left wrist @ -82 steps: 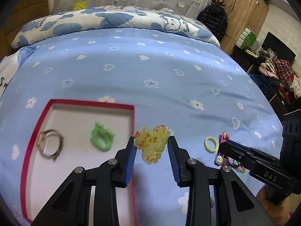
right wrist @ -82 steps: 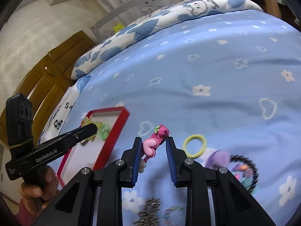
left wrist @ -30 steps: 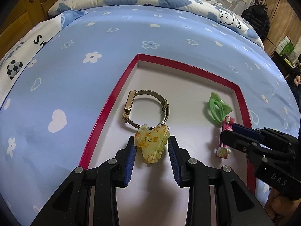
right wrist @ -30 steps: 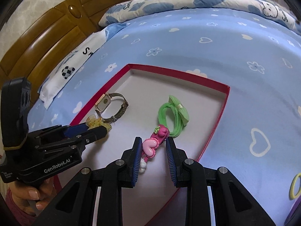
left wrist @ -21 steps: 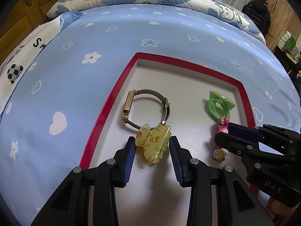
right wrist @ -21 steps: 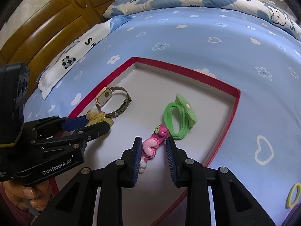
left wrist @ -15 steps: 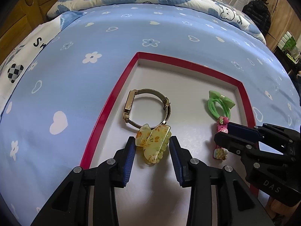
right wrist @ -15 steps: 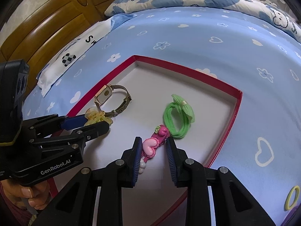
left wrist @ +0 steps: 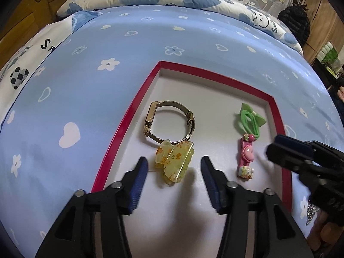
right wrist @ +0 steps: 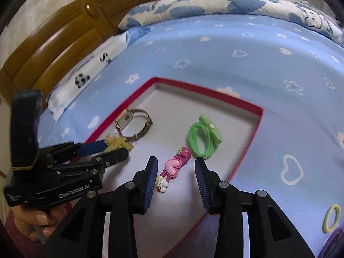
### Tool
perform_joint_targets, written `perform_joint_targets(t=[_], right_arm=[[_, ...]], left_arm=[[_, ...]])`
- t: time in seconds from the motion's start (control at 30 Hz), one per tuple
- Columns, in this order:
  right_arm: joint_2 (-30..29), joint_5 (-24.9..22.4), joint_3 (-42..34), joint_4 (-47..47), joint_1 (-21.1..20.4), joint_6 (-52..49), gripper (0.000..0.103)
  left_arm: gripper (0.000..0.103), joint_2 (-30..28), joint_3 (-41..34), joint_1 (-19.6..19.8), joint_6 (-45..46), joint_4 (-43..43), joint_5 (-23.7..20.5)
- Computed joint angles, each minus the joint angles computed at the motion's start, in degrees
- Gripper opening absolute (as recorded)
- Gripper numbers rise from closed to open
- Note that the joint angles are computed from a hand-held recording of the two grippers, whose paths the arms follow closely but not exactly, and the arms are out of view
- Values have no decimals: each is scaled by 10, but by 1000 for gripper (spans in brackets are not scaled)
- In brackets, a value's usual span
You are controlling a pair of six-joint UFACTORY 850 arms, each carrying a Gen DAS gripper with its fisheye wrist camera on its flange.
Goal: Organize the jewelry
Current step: 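Carry the claw clip and pink clip into the tray and release both, then grasp the yellow hair tie with the left tool while the right tool grasps the beaded bracelet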
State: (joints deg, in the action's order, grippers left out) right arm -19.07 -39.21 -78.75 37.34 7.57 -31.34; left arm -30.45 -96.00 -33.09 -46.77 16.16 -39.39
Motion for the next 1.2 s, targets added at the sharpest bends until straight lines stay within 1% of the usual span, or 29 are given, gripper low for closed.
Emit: perform_joint_targets(t=[0.07, 0.17, 0.23, 0.3, 0.4, 0.53, 0.63, 0.73, 0.83, 1.0, 1.2], right_arm=[[16, 5, 12, 21, -7, -12, 38], [47, 17, 37, 43, -19, -25, 39], [70, 25, 57, 55, -30, -30, 42], [96, 32, 80, 64, -44, -31, 43], [124, 37, 104, 59, -62, -23, 47], [160, 42, 133, 49, -83, -17, 56], [192, 44, 160, 49, -104, -15, 58], [221, 48, 183, 47, -126, -11, 58], [250, 53, 205, 44, -149, -6, 59], [285, 64, 233, 21, -186, 15, 60], [304, 62, 256, 3, -226, 34, 60]], left_arm=[[54, 9, 10, -2, -14, 10, 7], [54, 34, 36, -3, -37, 14, 34], [58, 56, 60, -7, -65, 24, 55], [62, 76, 83, -11, -89, 33, 77], [63, 106, 117, -20, -118, 41, 103], [66, 140, 152, -35, -153, 61, 126], [66, 162, 171, -44, -177, 78, 140], [68, 171, 177, -54, -192, 91, 145], [70, 173, 176, -66, -186, 88, 149], [70, 155, 154, -80, -127, 43, 144], [70, 118, 104, -93, -56, -1, 120]])
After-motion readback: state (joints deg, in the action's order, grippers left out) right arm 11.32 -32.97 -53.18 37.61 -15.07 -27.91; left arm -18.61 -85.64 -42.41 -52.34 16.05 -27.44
